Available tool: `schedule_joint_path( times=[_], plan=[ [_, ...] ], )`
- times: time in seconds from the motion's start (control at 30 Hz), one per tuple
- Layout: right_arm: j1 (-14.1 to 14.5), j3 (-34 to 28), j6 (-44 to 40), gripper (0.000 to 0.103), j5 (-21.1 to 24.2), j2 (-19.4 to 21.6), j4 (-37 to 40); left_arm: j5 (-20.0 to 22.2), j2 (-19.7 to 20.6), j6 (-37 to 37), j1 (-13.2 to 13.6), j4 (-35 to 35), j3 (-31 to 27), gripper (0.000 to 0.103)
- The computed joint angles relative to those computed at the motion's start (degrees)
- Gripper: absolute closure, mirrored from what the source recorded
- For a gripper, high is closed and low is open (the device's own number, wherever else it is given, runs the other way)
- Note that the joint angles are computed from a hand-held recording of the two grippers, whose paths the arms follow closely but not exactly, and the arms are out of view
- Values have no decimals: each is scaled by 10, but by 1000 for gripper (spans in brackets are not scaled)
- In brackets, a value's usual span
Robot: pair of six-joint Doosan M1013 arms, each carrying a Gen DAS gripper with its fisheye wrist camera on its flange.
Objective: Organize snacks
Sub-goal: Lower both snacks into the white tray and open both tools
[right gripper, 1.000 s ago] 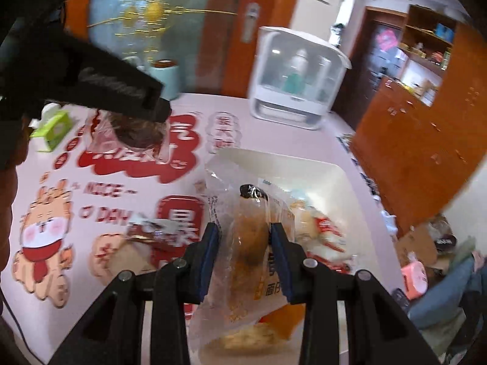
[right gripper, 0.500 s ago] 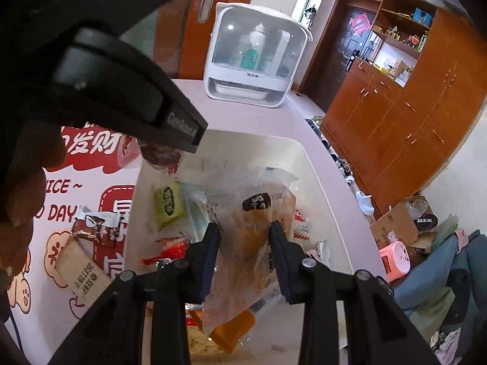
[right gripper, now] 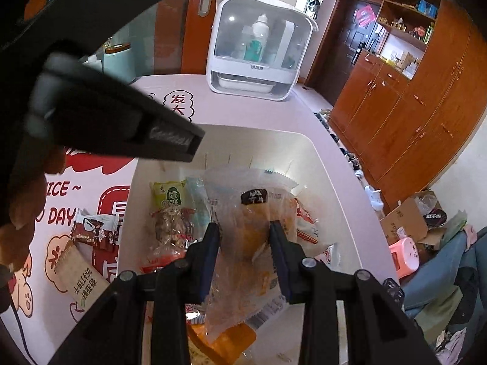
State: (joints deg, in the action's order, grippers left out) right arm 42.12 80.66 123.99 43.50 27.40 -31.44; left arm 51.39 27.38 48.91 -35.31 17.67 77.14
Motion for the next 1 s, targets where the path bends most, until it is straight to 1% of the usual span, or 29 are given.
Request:
schedule_joint_path(
  times=[0.17, 0.2, 0.23, 0.3, 0.37, 0.4, 0.5, 1.0],
  plan=[
    [-5, -7, -18, 67, 2, 3, 21, -2, -1, -1, 1, -1, 2, 70],
    [-6, -8, -20, 67, 3, 3, 24, -1, -1, 0, 1, -1, 2, 63],
    [-6, -9, -21, 66, 4, 3, 24, 0, -1, 2, 1, -1, 2, 47],
    [-6, -7, -18, 66, -1, 2, 20, -4, -4, -8, -2, 13, 5, 27],
    [-3, -6, -4, 65, -1, 0, -4, -8, -7, -20, -5, 30, 10, 26],
    [-2, -5, -1, 62, 0, 0, -11, -7, -8, -18, -5, 29, 9, 26],
    [-1, -4, 0, 57, -4, -2, -11, -9, -11, -18, -5, 24, 13, 26],
    [2, -3, -3, 57, -7, -8, -17, -11, -37, -54, -12, 44, 39, 26]
  ],
)
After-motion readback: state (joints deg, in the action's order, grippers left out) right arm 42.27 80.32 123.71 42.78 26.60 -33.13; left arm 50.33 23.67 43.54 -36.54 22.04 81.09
